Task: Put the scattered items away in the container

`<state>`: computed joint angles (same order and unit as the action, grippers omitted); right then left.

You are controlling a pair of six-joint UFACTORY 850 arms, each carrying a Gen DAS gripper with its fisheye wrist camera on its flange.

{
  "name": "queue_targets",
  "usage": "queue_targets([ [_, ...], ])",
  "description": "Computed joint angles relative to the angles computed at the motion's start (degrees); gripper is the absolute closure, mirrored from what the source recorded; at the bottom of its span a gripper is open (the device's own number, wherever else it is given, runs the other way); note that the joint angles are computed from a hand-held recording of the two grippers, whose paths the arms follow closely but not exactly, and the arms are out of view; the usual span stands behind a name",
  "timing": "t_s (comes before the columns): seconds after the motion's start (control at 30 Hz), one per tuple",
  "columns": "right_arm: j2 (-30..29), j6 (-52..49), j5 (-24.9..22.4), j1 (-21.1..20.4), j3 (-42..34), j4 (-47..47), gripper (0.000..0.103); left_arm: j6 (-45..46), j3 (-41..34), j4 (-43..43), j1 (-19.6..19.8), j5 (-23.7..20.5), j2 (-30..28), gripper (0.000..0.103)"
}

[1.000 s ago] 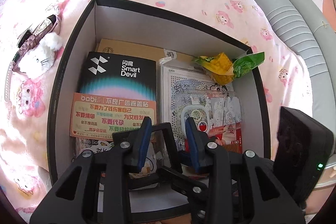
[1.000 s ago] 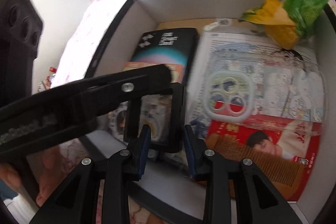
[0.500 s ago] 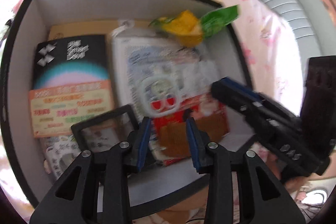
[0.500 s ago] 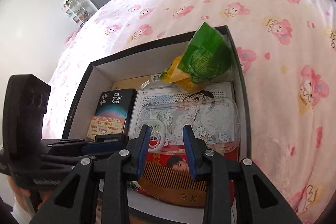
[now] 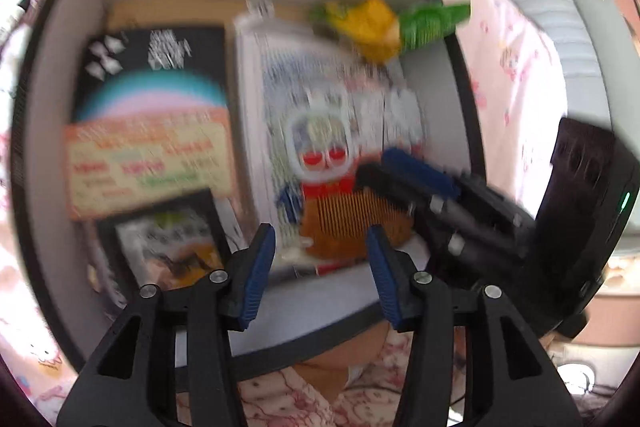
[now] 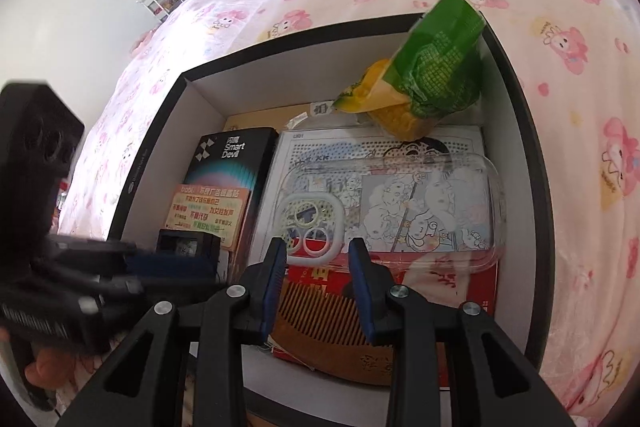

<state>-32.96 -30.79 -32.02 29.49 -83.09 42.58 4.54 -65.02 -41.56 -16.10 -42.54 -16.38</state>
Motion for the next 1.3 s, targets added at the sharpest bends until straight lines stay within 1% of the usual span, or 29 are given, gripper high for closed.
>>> queue_targets([
  [0.1,0.1,2.3,0.9,-0.2,0.0,-1.8,0.075,-2.2,0.0,2.3,0.1,-1.1,-0.1,0.056],
  [0.2,0.6,3.8,2.2,-0.2,0.5,-3.5,0.075,-7.3,-0.1,5.9,0.9,-2.1,0.2,0.056],
  [0.33,0.3,3.9,1.0,-0.7,0.3,-2.6,0.075,-11.5,-1.2,11.4,0.5,-3.6,0.5,0.056],
  [0.37,0.3,4.1,0.8,-0.8,0.2,-2.6,0.075,-11.8,-1.1,12.2,0.4,-3.0,1.0,0.056],
  [0.47,0.4,4.4,0.8,-0.8,0.4,-3.1,0.075,-10.4,-0.6,10.7,1.4,0.4,2.5,0.056],
  [0.5,0.5,5.1,1.2,-0.6,0.5,-4.1,0.075,-11.6,-0.8,11.7,1.7,1.4,2.5,0.055],
  [0.53,0.6,5.8,1.8,-0.3,0.6,-5.4,0.075,-14.8,-1.4,15.2,1.8,2.4,2.2,0.055],
  [0.57,0.7,6.0,2.3,-0.1,0.6,-6.1,0.075,-20.1,-2.5,21.0,1.4,2.2,1.4,0.055],
  [0.6,0.9,4.9,2.8,0.0,0.8,-5.5,0.075,-23.7,-3.6,25.5,1.2,1.4,0.3,0.055],
  [0.63,1.1,3.0,3.3,0.0,1.1,-4.2,0.075,-25.4,-4.5,27.7,1.3,0.2,-0.8,0.055],
  [0.67,1.3,1.5,3.8,0.0,1.4,-3.1,0.075,-25.3,-3.2,27.4,1.5,-0.4,-0.3,0.055],
  [0.7,1.5,1.0,4.1,0.0,1.6,-2.8,0.075,-23.6,-2.1,25.3,1.8,-1.1,0.0,0.056],
  [0.73,1.5,1.1,4.4,0.1,1.6,-3.0,0.075,-23.4,-1.8,25.5,1.8,-1.0,0.1,0.056],
  [0.87,1.0,4.8,4.0,0.0,1.0,-6.0,0.075,-23.2,-1.3,25.8,2.2,-1.1,1.2,0.056],
  [1.0,1.1,3.2,4.0,-0.1,1.2,-4.3,0.075,-17.0,2.6,18.9,3.1,3.7,4.6,0.055],
  [1.07,1.4,2.3,4.4,-0.1,1.6,-3.6,0.075,-12.1,4.1,15.1,3.2,4.7,6.3,0.055],
  [1.13,1.5,2.6,4.5,0.0,1.6,-4.1,0.075,-9.0,4.5,12.5,3.3,3.6,6.5,0.055],
  [1.17,1.5,3.3,4.4,0.0,1.5,-4.9,0.075,-9.9,4.1,13.3,2.8,2.7,6.0,0.055],
  [1.2,1.4,4.4,4.3,0.1,1.4,-6.0,0.075,-12.5,2.3,15.2,1.6,1.3,4.5,0.055],
  [1.27,1.0,6.2,4.0,0.2,1.0,-7.6,0.075,-17.0,1.6,20.4,0.8,-1.4,4.0,0.056],
  [1.3,0.9,6.3,3.6,0.2,0.8,-7.8,0.075,-17.7,1.7,20.9,0.8,-1.1,4.1,0.056],
])
